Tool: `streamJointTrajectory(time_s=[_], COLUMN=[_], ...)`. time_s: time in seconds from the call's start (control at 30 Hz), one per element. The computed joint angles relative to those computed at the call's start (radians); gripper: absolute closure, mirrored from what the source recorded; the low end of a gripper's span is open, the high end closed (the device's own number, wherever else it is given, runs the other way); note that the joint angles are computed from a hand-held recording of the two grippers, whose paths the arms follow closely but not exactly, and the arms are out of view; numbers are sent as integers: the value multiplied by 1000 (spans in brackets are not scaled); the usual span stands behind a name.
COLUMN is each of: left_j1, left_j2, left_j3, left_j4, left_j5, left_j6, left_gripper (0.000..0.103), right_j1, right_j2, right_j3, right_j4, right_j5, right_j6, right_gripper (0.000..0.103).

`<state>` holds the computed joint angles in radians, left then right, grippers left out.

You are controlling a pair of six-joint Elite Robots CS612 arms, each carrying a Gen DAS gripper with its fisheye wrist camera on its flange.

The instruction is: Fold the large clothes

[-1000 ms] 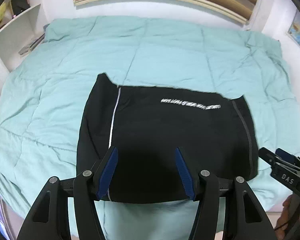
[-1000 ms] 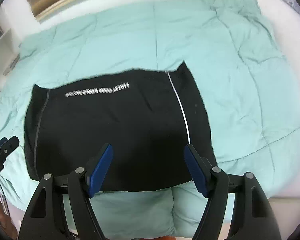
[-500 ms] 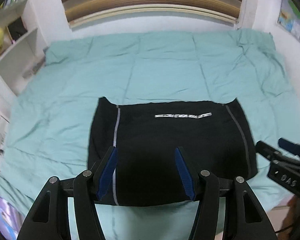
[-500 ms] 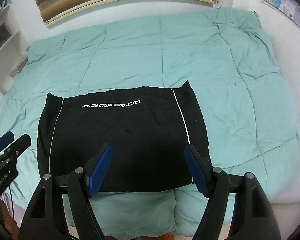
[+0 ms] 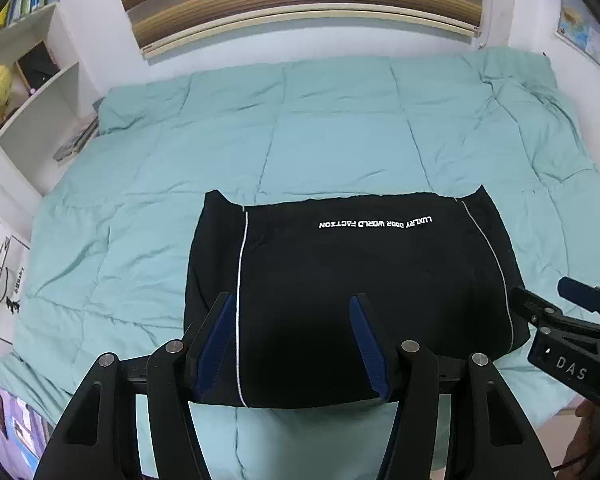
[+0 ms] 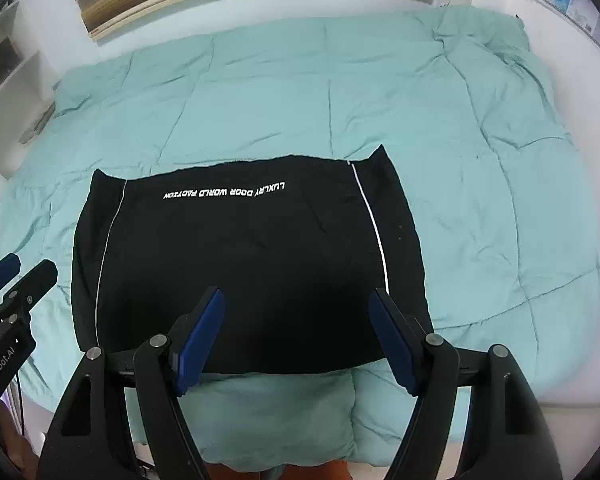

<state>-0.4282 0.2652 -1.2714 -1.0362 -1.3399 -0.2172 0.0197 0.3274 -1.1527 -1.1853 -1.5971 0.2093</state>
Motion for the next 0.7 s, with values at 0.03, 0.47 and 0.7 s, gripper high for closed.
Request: streamJointTrajectory(time_s=[0.03,0.47,0.7], left_j1=[0,7,7], left_j2=[-1,-3,-4], left_j3=[3,13,18], left_j4=[3,24,27], left_j5=[0,-11,-4], left_j6=[-5,-20,-17], left_gripper=[42,42,42], right_j1=[0,2,1], right_j2=[1,0,-3], right_j3=[0,12,21], right_j4=[0,6,14], right_j5=[1,-20,-8], right_j6=[-2,-9,-12], right_gripper=[27,27,27])
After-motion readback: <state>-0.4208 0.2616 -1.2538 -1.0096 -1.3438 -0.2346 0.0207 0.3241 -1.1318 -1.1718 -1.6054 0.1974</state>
